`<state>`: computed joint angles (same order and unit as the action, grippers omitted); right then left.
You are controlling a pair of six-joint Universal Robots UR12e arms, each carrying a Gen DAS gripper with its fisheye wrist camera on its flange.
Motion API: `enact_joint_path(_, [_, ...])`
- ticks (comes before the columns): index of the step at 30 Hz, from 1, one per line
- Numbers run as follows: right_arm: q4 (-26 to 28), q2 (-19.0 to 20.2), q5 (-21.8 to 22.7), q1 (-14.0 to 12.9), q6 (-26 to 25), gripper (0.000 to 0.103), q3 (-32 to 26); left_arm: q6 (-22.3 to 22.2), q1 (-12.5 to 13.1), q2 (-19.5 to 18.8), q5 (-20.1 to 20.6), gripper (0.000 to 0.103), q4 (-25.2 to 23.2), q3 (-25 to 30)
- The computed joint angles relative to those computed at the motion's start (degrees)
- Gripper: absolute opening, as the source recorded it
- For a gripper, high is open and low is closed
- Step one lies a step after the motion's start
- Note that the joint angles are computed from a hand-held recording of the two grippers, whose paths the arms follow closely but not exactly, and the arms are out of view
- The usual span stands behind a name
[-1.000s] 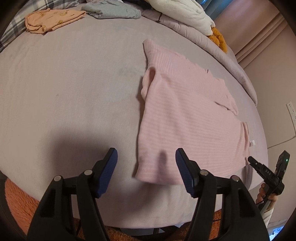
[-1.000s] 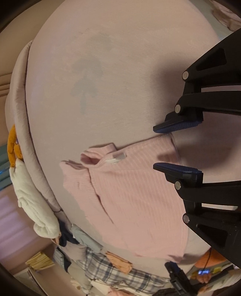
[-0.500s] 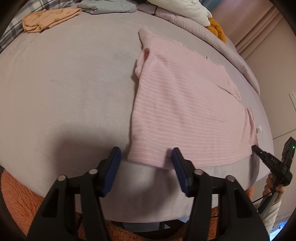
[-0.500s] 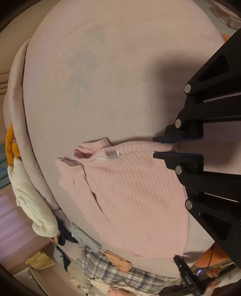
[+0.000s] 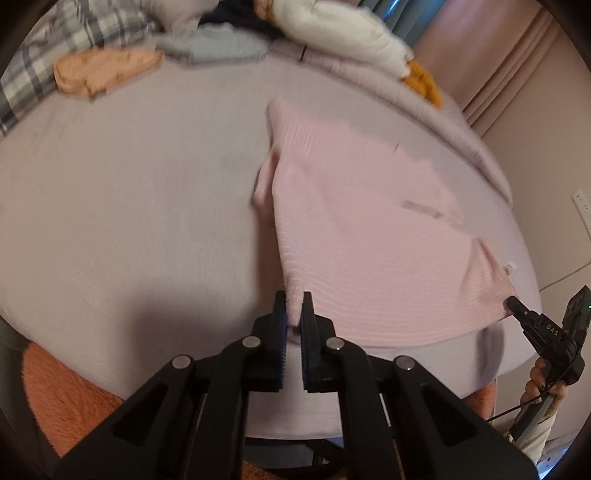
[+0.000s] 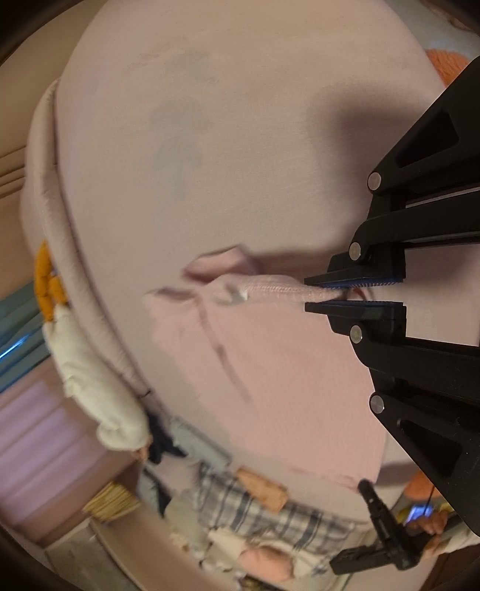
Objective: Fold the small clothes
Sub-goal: 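Grasp the shirt edge with the right tool and lift it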
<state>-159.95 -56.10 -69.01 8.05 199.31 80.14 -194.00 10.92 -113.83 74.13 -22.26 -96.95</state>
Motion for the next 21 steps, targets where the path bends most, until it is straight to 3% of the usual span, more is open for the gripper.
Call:
enact_joint_path(5, [-6.7,-1.4,2.6,-0.5,1.9,0.008,1.2,-0.5,0.4,1.9,-3.1,0.005,5.9,-0.8])
enact_joint_path(11, [-12.7,-3.1,1.5,-0.2,5.3,0.008,2.9,-1.2,1.2,3.8,-5.3,0.005,9.0,-1.6])
enact_joint_path(16, [-16.3,-4.5,1.3,-0.1,7.0,0.008,5.1,-0.8,1.8,5.3,-5.4,0.005,8.8,-2.9])
enact_joint_path(21, [-16.7,-6.0,0.2,0.2,7.6,0.008,7.3,-1.0,2.3,7.0,-6.0,0.005,7.2,-4.9])
